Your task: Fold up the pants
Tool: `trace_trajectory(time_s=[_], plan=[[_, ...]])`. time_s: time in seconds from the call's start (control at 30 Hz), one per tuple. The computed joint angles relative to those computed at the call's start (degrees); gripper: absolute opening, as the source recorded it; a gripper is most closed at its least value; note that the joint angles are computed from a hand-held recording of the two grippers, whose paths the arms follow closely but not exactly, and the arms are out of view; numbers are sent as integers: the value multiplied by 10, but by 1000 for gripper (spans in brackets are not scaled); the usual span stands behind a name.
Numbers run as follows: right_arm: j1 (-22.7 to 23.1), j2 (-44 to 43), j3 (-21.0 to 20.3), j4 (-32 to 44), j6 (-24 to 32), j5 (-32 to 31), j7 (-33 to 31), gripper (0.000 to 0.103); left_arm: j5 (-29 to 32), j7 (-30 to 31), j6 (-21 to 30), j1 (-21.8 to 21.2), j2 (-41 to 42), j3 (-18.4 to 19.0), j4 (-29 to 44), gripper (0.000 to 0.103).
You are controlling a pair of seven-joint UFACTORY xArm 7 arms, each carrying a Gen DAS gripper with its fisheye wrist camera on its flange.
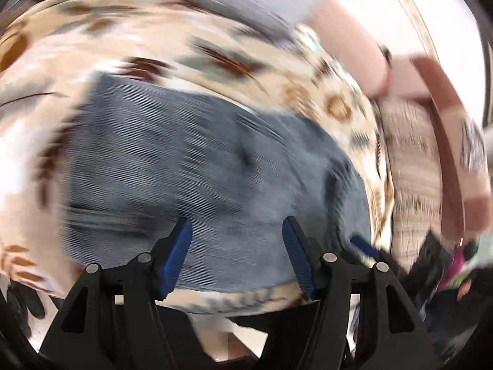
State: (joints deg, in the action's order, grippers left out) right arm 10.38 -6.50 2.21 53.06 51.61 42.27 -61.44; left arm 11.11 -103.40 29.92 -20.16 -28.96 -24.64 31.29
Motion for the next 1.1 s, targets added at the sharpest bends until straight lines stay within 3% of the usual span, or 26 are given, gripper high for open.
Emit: trace_trajectory(time_s=[0.2,0.33,0.53,0.73,0.83,0.97,1.07,1.1], plan=[[56,-59,35,-60,-37,-18,-15,71,-85,-30,-18,-45,-233,46,-194,66],[115,-98,54,-102,-78,-18,-41,72,-121,-22,-41,-71,-299,69,-264,66],[222,-138,84,-161,-183,-8,-85,80,-153,59,-147,-91,-264,141,-306,66],[292,-121,137,-228,-379,-62,-81,80,-177,167,-205,-92,-245,205,-316,73],[298,-106,173,-264,-479,-115,-49,82,-194,226,-227,-97,-229,247,-317,75],[223,-75,273,-298,-606,-197,-4,83,-220,297,-260,-116,-190,303,-303,82],[249,-60,245,-299,-636,-234,1,82,-229,351,-259,-141,-138,331,-268,81],[251,-59,239,-295,-636,-245,3,68,-233,375,-276,-162,-124,347,-260,79]])
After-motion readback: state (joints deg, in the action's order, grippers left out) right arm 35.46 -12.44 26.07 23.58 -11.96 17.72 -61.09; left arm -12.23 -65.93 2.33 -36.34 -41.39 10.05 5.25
